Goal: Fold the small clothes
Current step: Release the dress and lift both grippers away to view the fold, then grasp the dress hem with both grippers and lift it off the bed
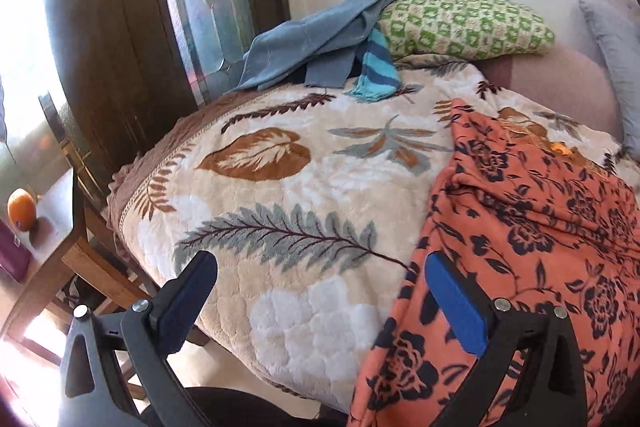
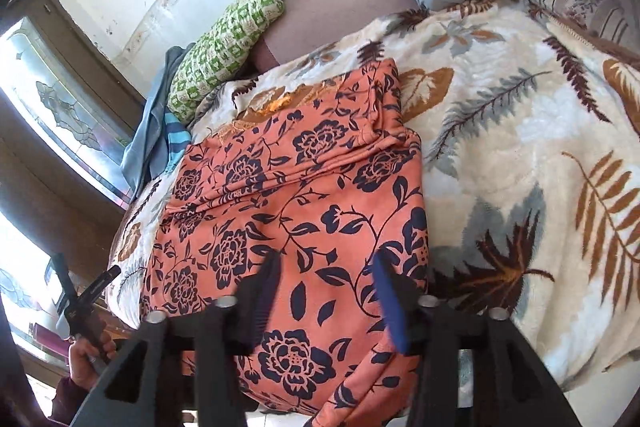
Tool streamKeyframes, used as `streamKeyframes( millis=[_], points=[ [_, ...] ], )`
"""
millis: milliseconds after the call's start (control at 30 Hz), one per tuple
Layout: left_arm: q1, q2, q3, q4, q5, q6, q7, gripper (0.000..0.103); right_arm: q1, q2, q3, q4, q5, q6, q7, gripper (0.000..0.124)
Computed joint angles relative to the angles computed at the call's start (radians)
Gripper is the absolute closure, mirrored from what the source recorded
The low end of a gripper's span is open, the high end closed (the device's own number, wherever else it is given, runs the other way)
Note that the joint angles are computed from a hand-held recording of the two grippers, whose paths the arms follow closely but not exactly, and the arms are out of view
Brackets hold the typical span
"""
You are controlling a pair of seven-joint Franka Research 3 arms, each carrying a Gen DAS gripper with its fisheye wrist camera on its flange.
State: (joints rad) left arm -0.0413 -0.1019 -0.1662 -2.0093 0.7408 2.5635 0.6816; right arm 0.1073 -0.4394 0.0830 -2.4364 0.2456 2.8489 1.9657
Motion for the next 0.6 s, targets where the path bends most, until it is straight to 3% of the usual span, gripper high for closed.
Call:
streamKeyframes(
  millis=[67,167,200,367,600],
  points=[
    [-0.017,-0.062,-0.006,-0.044,-0.011,0.063,0.052,0.0,-0.008,-0.018,0.039,0.015,-0.026,0.013,0.027,0.059],
    [-0.021,-0.133,-0.038,-0.082,0.041,0.125,0.08,0.0,-0.133,-0.041,0.193,0.076,-0.209,-0.033,0.147,0.058],
    [-0.028,-0.148,-0.04,-0.09,0.023,0.135,0.104,0.0,-0.145,-0.045,0.215,0.096,-0.248,-0.056,0.173,0.058],
    [-0.066,-0.198,-0.027,-0.13,-0.141,0.149,0.228,0.0,0.011,-0.078,0.138,0.088,-0.182,-0.071,0.141,0.058],
    [-0.029,-0.261,-0.041,-0.203,-0.165,0.143,0.24,0.0,-0.052,-0.18,0.233,0.042,-0.3,-0.166,0.243,0.057]
  ],
)
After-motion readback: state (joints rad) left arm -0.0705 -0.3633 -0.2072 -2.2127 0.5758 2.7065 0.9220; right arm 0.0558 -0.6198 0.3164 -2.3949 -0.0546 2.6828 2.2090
